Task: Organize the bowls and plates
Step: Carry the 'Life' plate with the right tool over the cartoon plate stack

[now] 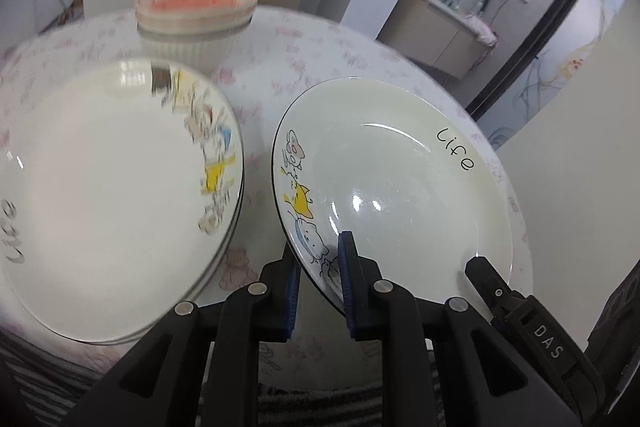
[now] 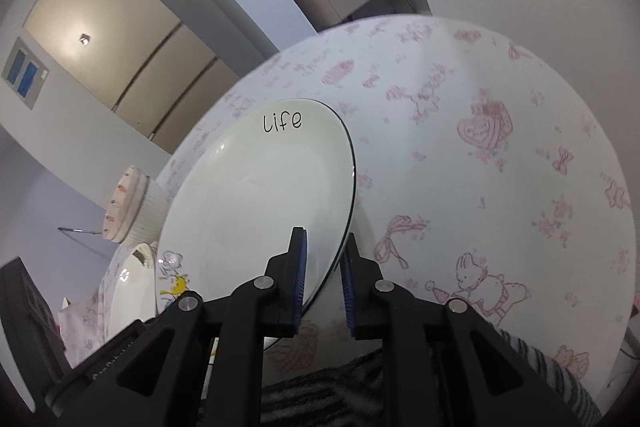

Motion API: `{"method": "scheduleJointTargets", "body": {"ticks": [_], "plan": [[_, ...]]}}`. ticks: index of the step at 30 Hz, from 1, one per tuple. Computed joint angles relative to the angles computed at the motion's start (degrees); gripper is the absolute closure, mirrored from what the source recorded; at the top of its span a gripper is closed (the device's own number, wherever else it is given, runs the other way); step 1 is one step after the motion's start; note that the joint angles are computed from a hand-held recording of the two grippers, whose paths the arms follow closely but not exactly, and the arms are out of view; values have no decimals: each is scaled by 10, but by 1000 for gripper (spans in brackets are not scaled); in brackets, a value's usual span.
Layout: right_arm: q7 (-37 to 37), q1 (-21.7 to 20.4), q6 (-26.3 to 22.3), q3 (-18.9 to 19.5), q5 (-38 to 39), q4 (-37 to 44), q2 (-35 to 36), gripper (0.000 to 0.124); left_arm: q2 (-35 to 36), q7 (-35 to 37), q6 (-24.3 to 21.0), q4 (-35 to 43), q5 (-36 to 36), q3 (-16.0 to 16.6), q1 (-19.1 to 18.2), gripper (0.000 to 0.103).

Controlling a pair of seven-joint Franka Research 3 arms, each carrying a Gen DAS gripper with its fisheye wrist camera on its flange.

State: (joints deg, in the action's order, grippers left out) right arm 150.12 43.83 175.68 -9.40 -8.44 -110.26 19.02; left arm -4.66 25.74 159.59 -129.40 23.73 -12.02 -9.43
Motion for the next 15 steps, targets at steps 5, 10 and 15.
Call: {"method": "scheduleJointTargets", "body": {"ticks": [5,10,15], "plan": [[29,39,5,-38,-41,2,-13,107,-35,-15,-4,-11,21,-3,6,84],[22,31,7,-16,-51,20,-15,107,-88,-45,-13,-36,49,-11,23,84],[11,29,-5,4,-56,49,-9,107,-142,-46,-13,-72,33,-3,33,83]]}}
